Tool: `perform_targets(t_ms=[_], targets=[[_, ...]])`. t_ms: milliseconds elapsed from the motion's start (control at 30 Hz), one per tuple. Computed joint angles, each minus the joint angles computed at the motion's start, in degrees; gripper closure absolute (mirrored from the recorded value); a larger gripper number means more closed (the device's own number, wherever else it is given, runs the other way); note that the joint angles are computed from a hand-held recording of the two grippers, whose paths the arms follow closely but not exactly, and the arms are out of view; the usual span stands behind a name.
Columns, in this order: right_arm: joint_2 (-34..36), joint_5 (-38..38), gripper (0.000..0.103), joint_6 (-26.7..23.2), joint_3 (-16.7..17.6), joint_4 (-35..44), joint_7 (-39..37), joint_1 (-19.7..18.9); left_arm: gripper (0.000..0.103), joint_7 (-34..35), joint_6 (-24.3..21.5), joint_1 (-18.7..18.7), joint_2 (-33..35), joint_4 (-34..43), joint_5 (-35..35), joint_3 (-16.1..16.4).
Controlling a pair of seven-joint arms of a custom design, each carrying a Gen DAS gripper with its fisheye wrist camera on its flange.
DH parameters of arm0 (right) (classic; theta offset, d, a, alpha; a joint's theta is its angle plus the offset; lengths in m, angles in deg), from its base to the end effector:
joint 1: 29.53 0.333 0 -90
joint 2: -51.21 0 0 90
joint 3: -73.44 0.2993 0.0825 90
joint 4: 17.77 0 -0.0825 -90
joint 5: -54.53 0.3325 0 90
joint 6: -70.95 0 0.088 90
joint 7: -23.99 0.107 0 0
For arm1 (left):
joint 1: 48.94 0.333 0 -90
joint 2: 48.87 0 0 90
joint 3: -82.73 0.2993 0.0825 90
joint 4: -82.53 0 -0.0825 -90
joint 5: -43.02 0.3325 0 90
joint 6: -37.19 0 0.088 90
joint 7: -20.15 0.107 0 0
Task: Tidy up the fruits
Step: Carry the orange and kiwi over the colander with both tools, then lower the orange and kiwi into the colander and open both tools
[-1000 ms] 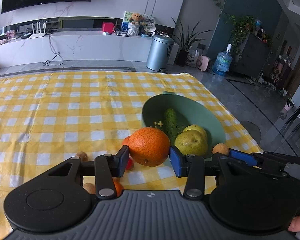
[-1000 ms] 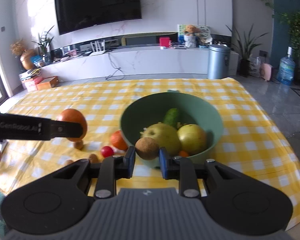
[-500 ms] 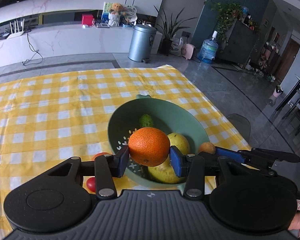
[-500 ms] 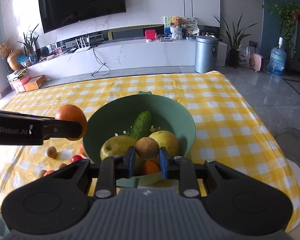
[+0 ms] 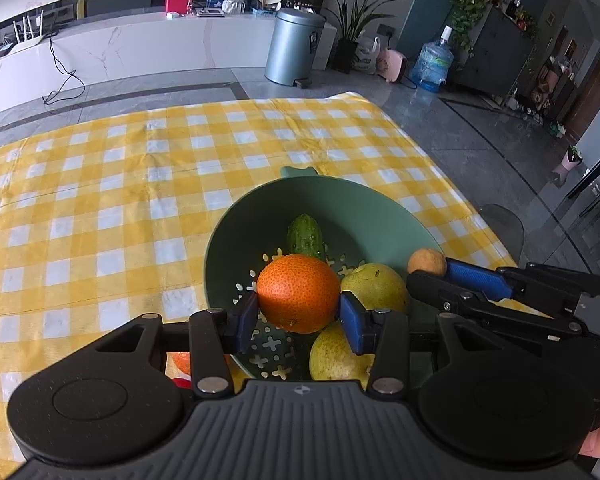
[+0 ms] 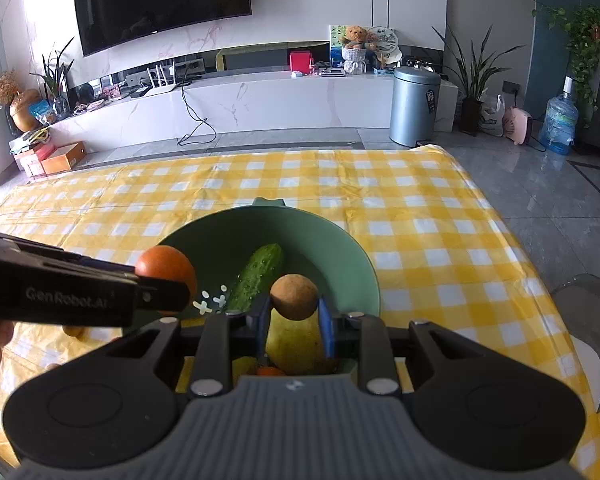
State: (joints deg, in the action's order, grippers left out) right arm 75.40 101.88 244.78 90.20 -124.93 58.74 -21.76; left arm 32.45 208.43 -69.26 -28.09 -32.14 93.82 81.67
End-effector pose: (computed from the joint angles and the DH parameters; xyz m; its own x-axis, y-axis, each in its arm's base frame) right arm 0.5965 0.1876 0.3796 0.5290 -0.8456 -0.0721 -0.6108 -0.3204 -0.7240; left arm 0.5305 -0.2656 0.3513 0.0724 -0.9746 0.2121 -0.7788 -0.1881 -0.5984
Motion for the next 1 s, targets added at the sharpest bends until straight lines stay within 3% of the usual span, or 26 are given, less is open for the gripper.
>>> perform_targets(t_ms=[333, 667, 1000], targets=[[3.9, -8.3, 0.081, -1.7, -3.5, 4.2, 6.7, 2.6, 0.053, 8.9, -4.8, 1.7, 3.2, 3.5, -9.0, -2.8], [4.5, -12.8, 0.081, -2.2, -3.7, 4.3, 10.3, 2.6, 0.052, 12.2, -6.4, 1.1, 4.0, 4.4, -11.3, -2.7], [4.2, -14.7, 0.08, -3.4, -4.0, 3.7, 12.0, 2.6, 0.047, 10.8, -6.1, 0.4, 3.6, 3.9, -10.8, -1.7]])
